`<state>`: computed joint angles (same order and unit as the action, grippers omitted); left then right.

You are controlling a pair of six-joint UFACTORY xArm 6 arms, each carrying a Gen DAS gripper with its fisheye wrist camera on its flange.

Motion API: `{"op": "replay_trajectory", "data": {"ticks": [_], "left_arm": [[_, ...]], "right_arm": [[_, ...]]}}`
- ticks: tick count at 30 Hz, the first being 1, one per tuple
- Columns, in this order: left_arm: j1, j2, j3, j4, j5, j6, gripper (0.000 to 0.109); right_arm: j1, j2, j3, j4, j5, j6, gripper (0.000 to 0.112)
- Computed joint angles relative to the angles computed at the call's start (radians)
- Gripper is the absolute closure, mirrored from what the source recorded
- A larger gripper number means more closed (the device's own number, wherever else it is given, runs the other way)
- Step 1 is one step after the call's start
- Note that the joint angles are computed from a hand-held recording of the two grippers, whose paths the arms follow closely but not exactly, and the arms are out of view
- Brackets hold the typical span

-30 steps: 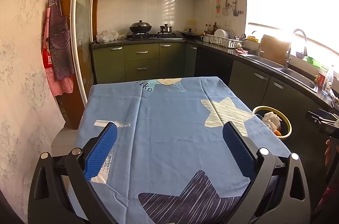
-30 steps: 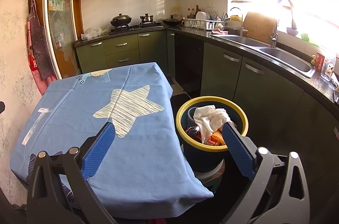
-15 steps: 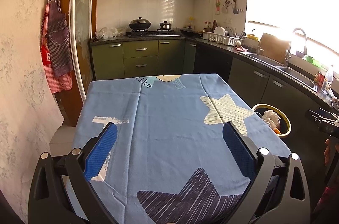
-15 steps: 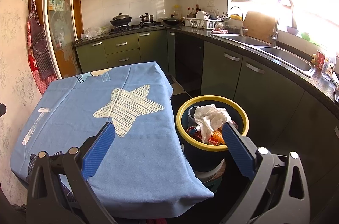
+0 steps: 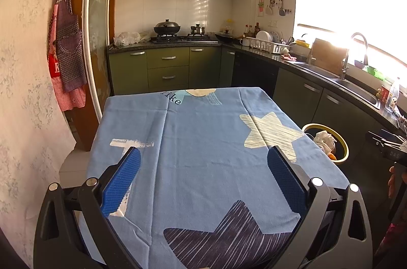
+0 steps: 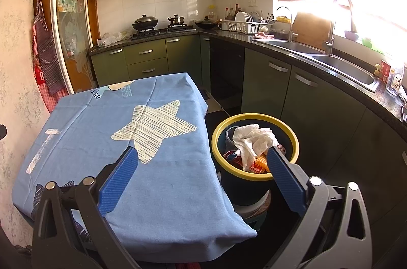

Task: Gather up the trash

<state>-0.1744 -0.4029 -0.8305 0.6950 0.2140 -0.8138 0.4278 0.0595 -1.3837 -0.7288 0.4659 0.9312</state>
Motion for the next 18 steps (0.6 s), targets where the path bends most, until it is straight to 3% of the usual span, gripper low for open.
{"op": "replay_trajectory", "data": {"ticks": [18], "left_arm": [[0.000,-0.005,0.004,-0.005,0.006,0.009,0.010]], "right_arm": [[0.000,0.000,0.002,0.002,-0.001,-0.002,0.016]]}}
